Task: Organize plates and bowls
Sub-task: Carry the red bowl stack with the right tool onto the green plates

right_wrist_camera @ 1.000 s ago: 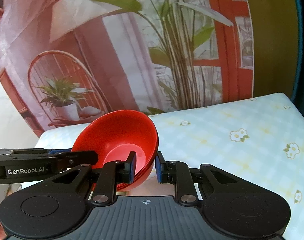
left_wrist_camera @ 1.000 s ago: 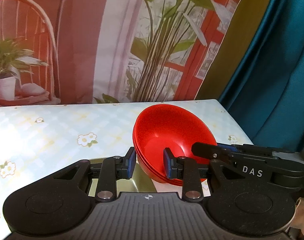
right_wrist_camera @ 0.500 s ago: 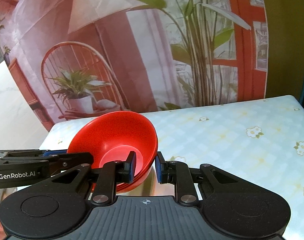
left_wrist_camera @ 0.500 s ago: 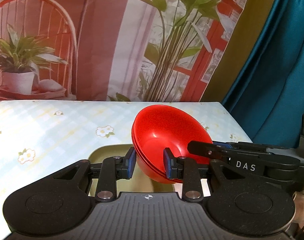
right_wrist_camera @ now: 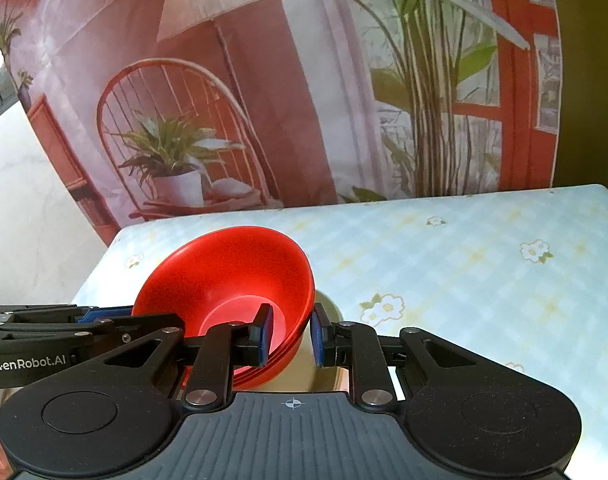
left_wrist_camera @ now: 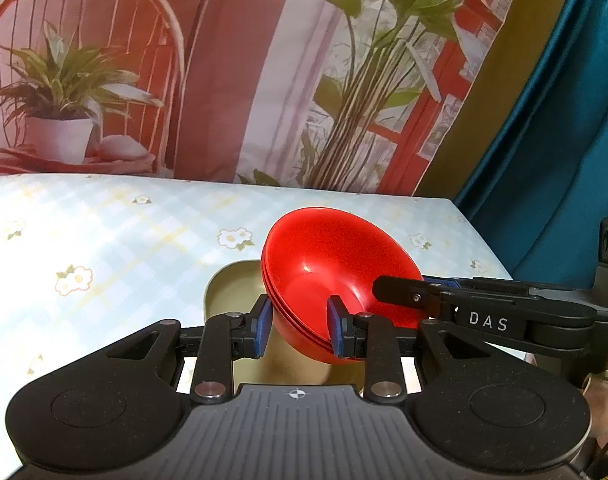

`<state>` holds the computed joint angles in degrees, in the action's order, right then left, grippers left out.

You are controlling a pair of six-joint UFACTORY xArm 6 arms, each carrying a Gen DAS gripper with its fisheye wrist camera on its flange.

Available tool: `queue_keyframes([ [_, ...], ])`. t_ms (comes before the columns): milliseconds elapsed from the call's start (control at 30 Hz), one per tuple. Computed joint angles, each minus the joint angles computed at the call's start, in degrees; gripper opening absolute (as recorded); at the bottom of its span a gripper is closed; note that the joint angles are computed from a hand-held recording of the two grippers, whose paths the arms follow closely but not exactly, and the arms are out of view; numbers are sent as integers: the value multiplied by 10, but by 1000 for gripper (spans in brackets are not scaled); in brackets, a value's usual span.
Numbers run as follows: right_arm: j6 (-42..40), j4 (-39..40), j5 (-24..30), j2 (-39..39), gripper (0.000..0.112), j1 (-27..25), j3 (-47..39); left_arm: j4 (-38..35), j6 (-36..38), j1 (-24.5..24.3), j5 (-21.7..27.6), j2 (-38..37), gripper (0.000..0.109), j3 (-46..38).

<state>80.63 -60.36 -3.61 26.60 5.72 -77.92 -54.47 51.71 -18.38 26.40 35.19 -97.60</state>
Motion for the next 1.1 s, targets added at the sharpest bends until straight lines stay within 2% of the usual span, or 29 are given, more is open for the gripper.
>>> queue_keyframes([
  [533,-204,217,8,29,19,30,1,17,-22,11,12,17,31,-2],
  [900,-233,255,8,33,19,32,9,48,-42,8,17,33,31,-16],
  [1100,-300,329,9,36,19,41,14,61,-54,9,18,39,31,-20],
])
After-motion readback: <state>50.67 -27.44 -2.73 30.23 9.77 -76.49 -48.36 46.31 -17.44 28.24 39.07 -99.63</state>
